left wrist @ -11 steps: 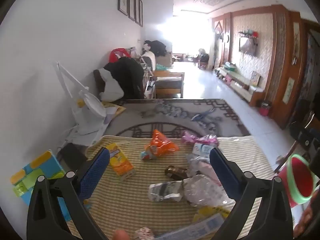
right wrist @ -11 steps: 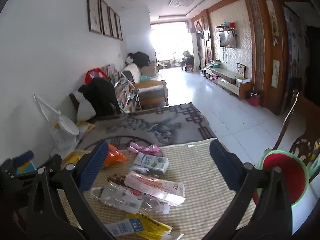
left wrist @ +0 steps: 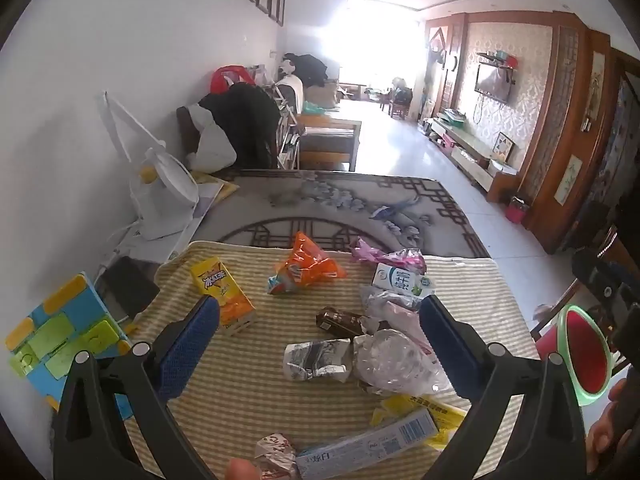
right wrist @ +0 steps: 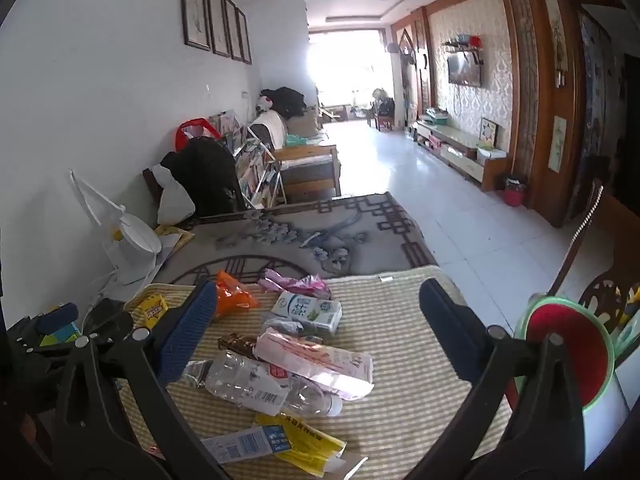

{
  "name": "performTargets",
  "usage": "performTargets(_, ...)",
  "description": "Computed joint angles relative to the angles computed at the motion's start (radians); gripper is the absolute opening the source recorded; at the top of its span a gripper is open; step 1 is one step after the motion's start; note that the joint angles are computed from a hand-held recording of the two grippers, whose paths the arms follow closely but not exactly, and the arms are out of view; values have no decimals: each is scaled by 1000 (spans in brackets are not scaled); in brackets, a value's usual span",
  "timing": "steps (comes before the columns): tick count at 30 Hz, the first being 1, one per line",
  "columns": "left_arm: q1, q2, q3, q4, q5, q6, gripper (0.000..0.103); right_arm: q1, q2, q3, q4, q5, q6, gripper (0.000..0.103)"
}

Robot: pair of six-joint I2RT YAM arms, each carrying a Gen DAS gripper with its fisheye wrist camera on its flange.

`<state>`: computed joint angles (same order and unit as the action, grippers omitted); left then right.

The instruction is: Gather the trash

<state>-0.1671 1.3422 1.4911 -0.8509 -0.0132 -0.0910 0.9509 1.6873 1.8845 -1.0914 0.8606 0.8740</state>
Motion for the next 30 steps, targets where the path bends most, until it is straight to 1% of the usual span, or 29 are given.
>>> performTargets(2, 1, 3, -4, 7, 0, -4, 95, 0, 10, 17, -11, -7, 19, 100)
performTargets(6, -4, 10, 11, -1, -12, 0, 95, 14, 75, 113, -65, 8, 38, 100)
performTargets(7, -6, 11, 9, 1, -14, 0, 95, 10, 56, 88, -54, 3, 35, 100)
performTargets(8, -7, 12, 9, 2, -17, 0, 95, 0, 1, 18, -31, -8, 35, 100)
performTargets(9, -11, 15, 10, 2, -23, -1, 95, 2, -9, -3, -2, -6, 20, 100)
performTargets(12, -15, 15, 13, 1, -26, -2, 95, 0, -12, -3, -6, -3, 21, 100)
performTargets(13, -12, 17, 17, -1, -24, -1, 95, -11, -28, -31, 14, -10, 15, 100)
performTargets(30, -1, 38, 45, -6, -27, 9, 95, -20, -28, -31, 25, -24, 9, 100)
